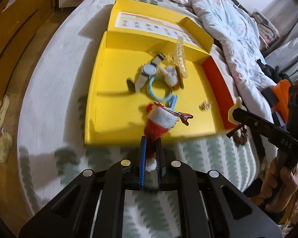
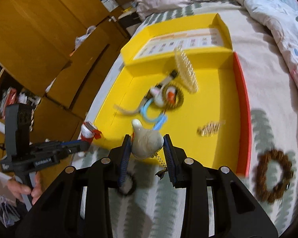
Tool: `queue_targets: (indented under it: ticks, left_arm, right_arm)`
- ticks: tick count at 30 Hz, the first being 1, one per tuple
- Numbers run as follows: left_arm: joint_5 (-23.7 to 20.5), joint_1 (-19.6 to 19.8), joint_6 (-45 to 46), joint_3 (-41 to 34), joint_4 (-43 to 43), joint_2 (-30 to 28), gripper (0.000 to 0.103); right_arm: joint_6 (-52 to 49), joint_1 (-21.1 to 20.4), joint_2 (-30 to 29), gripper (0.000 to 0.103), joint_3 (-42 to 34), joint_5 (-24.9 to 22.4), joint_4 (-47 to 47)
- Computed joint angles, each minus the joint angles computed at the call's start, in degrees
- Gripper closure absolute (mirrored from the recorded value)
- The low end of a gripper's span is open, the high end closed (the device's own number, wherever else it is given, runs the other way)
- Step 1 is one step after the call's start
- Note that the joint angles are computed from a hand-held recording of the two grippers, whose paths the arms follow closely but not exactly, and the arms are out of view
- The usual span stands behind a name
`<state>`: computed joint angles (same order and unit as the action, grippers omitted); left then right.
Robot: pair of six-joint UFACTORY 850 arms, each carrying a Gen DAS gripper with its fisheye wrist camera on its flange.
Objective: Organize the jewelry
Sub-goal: 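Carry the keychain and bird out of the box and release them on the bedspread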
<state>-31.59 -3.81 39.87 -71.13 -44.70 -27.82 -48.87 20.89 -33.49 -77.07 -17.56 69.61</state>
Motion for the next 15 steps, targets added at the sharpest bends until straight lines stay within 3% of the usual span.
queue_targets:
  ticks: [5,8,15]
  left_arm:
    - [2.17,-0.31,-3.03,5.19,3.67,2.86,0.094]
    - [3.29,-0.29,-6.12,7.61,6.22,3.65,0.094]
    - [4.67,-1.20,-17.95,7.82,16.91,1.05,0.094]
  right_arm:
    - [0.37,0.88,3.64,0.069,7.35,1.50,0.92]
    - [11.46,2.09,3.47,0.069,8.72,3.65,-9.77]
    - [25.12,3.05,0.12,0.069,7.39,3.16,-22.45]
